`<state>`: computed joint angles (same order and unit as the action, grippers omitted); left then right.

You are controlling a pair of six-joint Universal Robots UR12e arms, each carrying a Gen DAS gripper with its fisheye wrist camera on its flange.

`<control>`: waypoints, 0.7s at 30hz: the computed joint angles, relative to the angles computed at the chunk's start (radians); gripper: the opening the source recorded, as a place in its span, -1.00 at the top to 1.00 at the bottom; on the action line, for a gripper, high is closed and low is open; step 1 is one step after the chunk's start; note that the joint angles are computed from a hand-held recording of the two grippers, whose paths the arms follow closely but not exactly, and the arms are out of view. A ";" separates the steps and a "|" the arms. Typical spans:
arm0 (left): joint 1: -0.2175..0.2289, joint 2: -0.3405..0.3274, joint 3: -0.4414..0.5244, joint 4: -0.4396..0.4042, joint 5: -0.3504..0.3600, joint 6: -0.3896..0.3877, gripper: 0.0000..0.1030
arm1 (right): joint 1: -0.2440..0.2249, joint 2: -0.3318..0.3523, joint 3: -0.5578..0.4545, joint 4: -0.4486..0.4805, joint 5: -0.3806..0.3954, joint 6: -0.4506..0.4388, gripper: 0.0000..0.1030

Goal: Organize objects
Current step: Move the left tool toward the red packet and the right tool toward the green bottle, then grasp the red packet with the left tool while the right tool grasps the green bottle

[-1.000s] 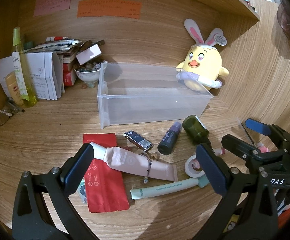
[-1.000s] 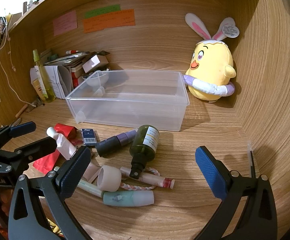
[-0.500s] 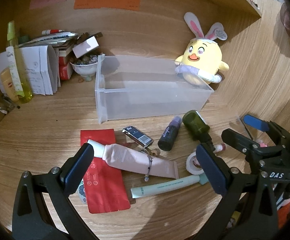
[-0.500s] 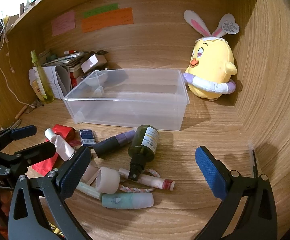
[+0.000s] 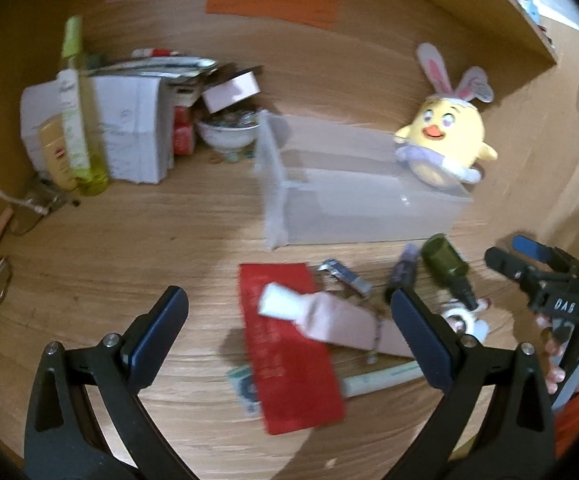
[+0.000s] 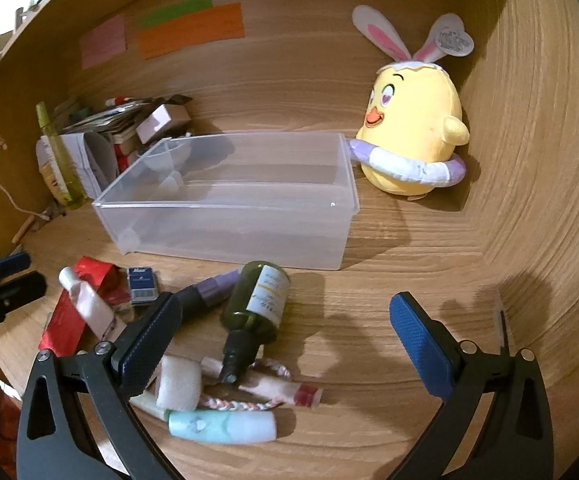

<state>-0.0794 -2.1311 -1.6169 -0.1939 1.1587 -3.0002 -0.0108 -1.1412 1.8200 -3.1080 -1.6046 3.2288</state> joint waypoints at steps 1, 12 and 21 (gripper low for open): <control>0.003 -0.002 0.001 -0.007 0.004 0.002 -0.92 | -0.003 0.002 -0.003 0.008 0.007 0.005 -0.99; 0.005 -0.024 0.040 -0.211 -0.001 0.076 -0.58 | -0.016 0.035 -0.052 0.123 0.047 -0.005 -0.60; -0.014 -0.046 0.092 -0.296 0.034 0.132 -0.58 | -0.019 0.056 -0.083 0.166 0.070 -0.011 -0.57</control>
<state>-0.0936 -2.1774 -1.5248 -0.4895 1.1926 -2.8679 -0.0295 -1.0847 1.7371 -2.9416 -1.5350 3.2182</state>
